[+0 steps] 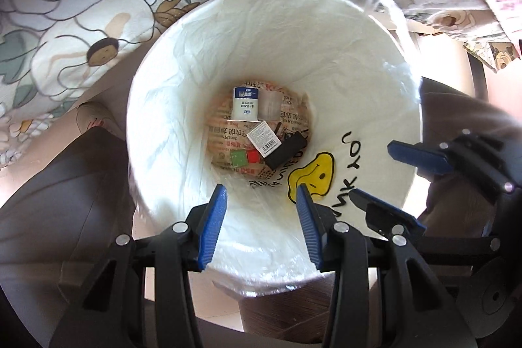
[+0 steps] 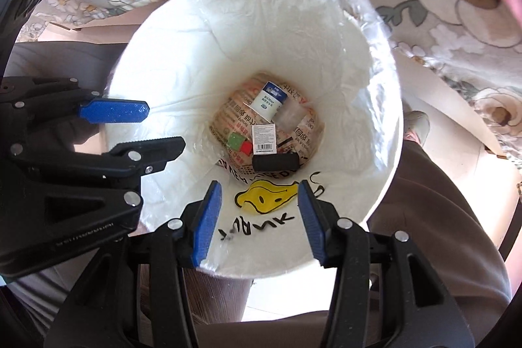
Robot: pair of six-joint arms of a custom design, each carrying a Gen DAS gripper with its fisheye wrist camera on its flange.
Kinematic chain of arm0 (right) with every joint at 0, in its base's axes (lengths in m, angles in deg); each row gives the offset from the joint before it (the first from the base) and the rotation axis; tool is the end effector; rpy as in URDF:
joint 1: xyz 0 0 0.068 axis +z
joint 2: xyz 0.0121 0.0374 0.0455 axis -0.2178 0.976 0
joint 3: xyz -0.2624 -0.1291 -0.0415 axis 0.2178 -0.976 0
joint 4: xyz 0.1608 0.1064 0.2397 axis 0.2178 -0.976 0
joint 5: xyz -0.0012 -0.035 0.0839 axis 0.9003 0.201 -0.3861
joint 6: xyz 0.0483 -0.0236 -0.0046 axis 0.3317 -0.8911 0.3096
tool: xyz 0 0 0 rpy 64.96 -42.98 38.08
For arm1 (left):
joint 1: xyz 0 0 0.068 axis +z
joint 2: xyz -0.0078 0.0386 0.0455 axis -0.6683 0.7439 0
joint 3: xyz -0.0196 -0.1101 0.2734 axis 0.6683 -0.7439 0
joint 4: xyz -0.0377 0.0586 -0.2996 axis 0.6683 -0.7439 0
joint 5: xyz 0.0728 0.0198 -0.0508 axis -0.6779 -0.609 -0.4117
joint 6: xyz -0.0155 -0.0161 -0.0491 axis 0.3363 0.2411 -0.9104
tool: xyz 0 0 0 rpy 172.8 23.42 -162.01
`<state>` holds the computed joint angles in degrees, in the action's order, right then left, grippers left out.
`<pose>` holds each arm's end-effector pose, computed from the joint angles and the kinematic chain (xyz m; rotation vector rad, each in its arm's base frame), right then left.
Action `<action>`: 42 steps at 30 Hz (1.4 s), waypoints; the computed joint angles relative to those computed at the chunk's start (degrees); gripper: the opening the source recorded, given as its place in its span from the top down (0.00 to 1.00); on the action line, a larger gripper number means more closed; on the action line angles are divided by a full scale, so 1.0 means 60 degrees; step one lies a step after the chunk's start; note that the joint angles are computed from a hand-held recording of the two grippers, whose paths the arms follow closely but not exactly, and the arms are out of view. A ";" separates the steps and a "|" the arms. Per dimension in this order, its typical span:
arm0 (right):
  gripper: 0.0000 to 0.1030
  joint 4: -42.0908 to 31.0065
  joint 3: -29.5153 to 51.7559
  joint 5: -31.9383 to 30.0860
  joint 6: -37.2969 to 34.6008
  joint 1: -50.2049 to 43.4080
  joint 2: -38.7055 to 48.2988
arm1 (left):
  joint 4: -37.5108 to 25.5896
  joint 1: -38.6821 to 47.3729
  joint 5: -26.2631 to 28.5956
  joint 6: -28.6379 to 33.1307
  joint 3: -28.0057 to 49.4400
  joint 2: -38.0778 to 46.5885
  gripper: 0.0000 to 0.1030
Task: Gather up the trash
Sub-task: 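Move both open tools back over the bed toward the green brick and milk carton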
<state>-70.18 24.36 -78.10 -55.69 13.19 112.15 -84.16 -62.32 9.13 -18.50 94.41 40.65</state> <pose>0.2986 0.1494 0.1124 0.3124 -3.0629 -0.1890 0.3423 -0.1349 0.1019 -0.6006 -2.9328 0.2808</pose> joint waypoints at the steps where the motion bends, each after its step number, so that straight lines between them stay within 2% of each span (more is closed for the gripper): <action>1: 0.52 -0.0078 -0.0054 0.0138 -0.0036 0.0056 -0.0191 | -0.0017 -0.0019 -0.0058 0.0028 -0.0117 -0.0207 0.55; 11: 0.52 -0.1537 -0.0410 0.1050 -0.0542 0.0169 -0.2712 | -0.0664 -0.0129 -0.0929 0.0988 -0.0875 -0.2773 0.55; 13: 0.52 -0.1889 -0.0298 0.1133 -0.0657 0.0035 -0.3215 | -0.0928 0.0009 -0.0995 0.1282 -0.0727 -0.3281 0.54; 15: 0.52 -0.2248 -0.0101 0.1319 -0.0813 -0.0110 -0.3700 | -0.1227 0.0159 -0.1055 0.1529 -0.0416 -0.3706 0.49; 19: 0.52 -0.3005 0.0725 0.1717 -0.1199 -0.0417 -0.4375 | -0.1997 0.0626 -0.0865 0.1944 0.0697 -0.4191 0.46; 20: 0.50 -0.3222 0.1069 0.1841 -0.1323 -0.0497 -0.4436 | -0.2124 0.0710 -0.0878 0.2032 0.1023 -0.4250 0.44; 21: 0.40 -0.3383 0.1368 0.1999 -0.1463 -0.0575 -0.4499 | -0.2187 0.0745 -0.0929 0.2092 0.1322 -0.4292 0.39; 22: 0.35 -0.3499 0.1652 0.2166 -0.1601 -0.0637 -0.4550 | -0.2287 0.0786 -0.0973 0.2188 0.1680 -0.4279 0.35; 23: 0.34 -0.3594 0.1940 0.2318 -0.1755 -0.0737 -0.4584 | -0.2384 0.0825 -0.1017 0.2267 0.2040 -0.4248 0.26; 24: 0.34 -0.3683 0.2233 0.2448 -0.1866 -0.0819 -0.4566 | -0.2449 0.0863 -0.1055 0.2310 0.2411 -0.4189 0.22; 27: 0.34 -0.3959 0.3181 0.2676 -0.2075 -0.1087 -0.4392 | -0.2724 0.0864 -0.1194 0.2520 0.3591 -0.3871 0.17; 32: 0.32 -0.4226 0.5049 0.2284 -0.2518 -0.1766 -0.3781 | -0.2883 0.0699 -0.1745 0.3028 0.5576 -0.3022 0.13; 36: 0.29 -0.4410 0.7065 0.2313 -0.2886 -0.2205 -0.2743 | -0.2714 0.0534 -0.2188 0.3655 0.7040 -0.2137 0.12; 39: 0.23 -0.4580 0.8942 0.2586 -0.2911 -0.2551 -0.1561 | -0.3012 0.0551 -0.2229 0.4101 0.8622 -0.1079 0.12; 42: 0.20 -0.5201 1.1636 0.3081 -0.2824 -0.2849 0.0172 | -0.3599 0.0632 -0.1939 0.4458 1.0805 0.0319 0.12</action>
<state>-101.39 94.18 -59.61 -72.64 -3.90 113.18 -105.75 -58.53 -2.51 8.25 159.23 42.56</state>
